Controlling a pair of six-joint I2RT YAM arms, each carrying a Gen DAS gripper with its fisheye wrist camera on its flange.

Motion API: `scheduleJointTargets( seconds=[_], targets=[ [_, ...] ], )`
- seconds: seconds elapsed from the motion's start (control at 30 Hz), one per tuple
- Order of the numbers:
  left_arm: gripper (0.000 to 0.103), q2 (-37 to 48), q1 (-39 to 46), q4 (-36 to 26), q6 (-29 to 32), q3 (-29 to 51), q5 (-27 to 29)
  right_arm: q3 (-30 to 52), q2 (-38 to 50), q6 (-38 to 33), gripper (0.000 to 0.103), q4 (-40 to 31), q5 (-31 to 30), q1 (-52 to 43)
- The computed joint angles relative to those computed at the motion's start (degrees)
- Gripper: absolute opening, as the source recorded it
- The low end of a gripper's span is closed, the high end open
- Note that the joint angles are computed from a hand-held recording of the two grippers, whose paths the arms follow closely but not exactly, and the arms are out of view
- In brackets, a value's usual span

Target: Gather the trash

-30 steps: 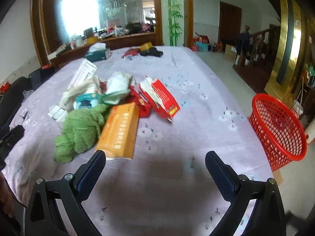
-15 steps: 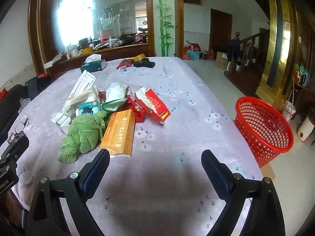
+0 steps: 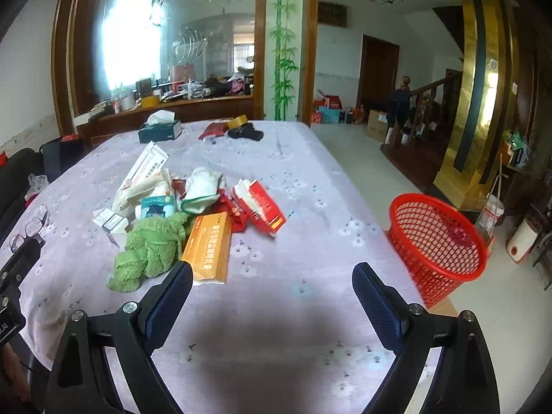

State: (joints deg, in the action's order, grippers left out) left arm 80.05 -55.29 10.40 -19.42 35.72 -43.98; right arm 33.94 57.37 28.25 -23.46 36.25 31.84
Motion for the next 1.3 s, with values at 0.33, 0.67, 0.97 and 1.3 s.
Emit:
scheduleJointTargets(
  seconds=[0.33, 0.67, 0.97, 1.3],
  targets=[
    [0.103, -1.0, -1.4, -0.6, 1.2, 1.3, -0.7, 1.3, -3.6, -0.2, 0.096, -3.1, 3.2, 1.3],
    [0.103, -1.6, -1.7, -0.9, 1.5, 1.8, -1.5, 2.2, -5.1, -0.2, 0.096, -4.8, 5.8, 3.1],
    [0.103, -1.9, -1.8, -0.7, 3.2, 2.8, -1.3, 3.5, -5.8, -0.5, 0.096, -5.8, 7.0, 3.6],
    [0.103, -1.8, -2.4, -1.3, 3.3, 3.8, -1.6, 4.0, -7.2, -0.8, 0.096, -6.5, 7.6, 3.6]
  ],
)
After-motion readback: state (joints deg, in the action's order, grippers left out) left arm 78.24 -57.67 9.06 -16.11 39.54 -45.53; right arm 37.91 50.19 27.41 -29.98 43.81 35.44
